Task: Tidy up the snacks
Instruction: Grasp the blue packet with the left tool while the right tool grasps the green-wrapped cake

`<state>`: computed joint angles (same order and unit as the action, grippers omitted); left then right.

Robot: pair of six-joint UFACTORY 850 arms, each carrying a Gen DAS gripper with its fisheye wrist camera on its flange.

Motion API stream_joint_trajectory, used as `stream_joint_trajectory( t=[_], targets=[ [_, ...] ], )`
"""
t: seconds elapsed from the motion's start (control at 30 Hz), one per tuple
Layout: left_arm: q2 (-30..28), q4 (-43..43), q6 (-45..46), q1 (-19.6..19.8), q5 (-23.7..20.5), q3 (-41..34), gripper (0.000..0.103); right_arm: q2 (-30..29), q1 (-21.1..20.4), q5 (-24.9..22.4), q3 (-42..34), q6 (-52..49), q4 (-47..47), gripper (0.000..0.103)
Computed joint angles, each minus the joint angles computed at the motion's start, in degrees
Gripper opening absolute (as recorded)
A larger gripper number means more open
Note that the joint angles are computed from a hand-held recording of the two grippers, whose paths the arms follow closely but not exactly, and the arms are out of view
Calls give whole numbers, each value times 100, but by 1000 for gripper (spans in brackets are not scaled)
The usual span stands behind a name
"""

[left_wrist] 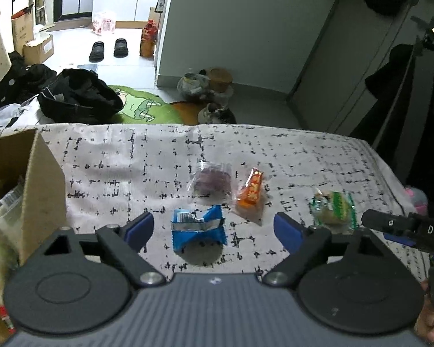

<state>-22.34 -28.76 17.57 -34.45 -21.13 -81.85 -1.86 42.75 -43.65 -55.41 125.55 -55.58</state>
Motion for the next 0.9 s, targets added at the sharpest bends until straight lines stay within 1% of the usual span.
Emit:
stream_joint_trajectory(
  t=[0.07,0.2,0.27,0.3,0.33,0.37,0.4,0.47,0.57,0.63,0.7,0.73,0.8,0.9],
  targets=[
    [-109,82,-133,-24,48,-68,88,-53,-77,62,0,-5,35,92],
    [-382,584,-735,-88,65,-258,80,-182,-205,155,-9,34,75,94],
    [-511,1185,-1132,-166,112,-334,79,-253,-257,185,-18,56,69,94],
    [-592,1610,-1467,-206,73,-396,77,-289,-276,185,-23,84,34,94],
    [-669,1796,-1682,-218,-10,-459,75,-333,-297,168,-35,74,37,94],
    [-727,1787,-1723,-208,-79,-498,72,-387,-326,132,-73,-6,135,94],
    [-759,1929,-1866,-214,-93,-511,71,-427,-354,112,-103,-45,217,94],
    [-781,2434,-2322,-242,-23,-483,71,-470,-384,114,-125,34,141,95],
    [-802,2651,-2589,-252,44,-472,68,-592,-408,63,-221,-43,79,100],
    [-821,2978,-2863,-285,53,-500,61,-690,-424,32,-309,-159,84,100],
    [-848,3219,-3220,-287,-28,-554,48,-769,-433,20,-384,-224,113,101],
    [-872,3275,-3339,-286,-71,-600,46,-801,-440,28,-413,-263,139,101],
    [-862,3412,-3561,-271,-127,-613,34,-897,-436,-16,-506,-399,227,101],
    [-839,3337,-3691,-209,-211,-649,29,-1009,-429,-124,-612,-449,220,101]
  ],
)
